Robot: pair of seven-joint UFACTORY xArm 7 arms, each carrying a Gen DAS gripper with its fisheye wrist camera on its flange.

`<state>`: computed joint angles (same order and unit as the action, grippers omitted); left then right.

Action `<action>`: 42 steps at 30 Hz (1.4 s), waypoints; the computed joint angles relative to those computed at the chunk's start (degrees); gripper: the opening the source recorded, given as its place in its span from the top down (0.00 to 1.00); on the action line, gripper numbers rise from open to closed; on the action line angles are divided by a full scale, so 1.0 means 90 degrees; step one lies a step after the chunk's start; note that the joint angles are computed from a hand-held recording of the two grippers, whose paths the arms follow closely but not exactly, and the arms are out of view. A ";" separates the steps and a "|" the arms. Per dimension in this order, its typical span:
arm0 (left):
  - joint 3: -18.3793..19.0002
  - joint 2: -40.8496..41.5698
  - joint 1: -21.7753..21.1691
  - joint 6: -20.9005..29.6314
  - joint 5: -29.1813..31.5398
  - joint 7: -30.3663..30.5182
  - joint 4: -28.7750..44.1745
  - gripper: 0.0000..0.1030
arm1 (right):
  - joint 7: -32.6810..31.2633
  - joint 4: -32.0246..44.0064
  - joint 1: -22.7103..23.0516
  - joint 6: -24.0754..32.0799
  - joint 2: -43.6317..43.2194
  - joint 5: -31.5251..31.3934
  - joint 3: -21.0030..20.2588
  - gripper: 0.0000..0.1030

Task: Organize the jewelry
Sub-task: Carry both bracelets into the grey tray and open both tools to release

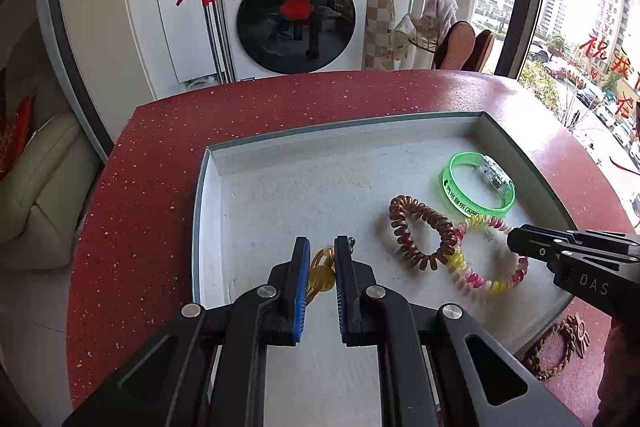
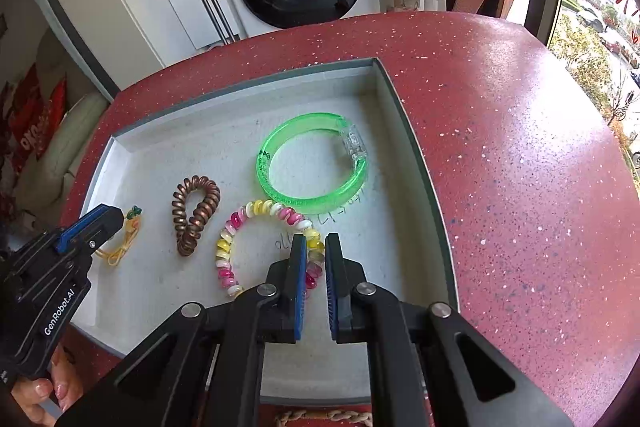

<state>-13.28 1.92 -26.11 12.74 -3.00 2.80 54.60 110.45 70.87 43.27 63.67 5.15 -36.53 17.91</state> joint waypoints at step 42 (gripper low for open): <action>0.0024 -0.0321 -0.0035 -0.0231 0.1717 -0.1598 -0.0198 0.71 | 0.0062 0.0540 0.0477 0.0931 -0.0123 -0.0408 0.0227 0.42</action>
<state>-13.06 -0.96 -26.42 10.66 12.45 -11.58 52.81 111.02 75.74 47.57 72.04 4.05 -40.20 19.95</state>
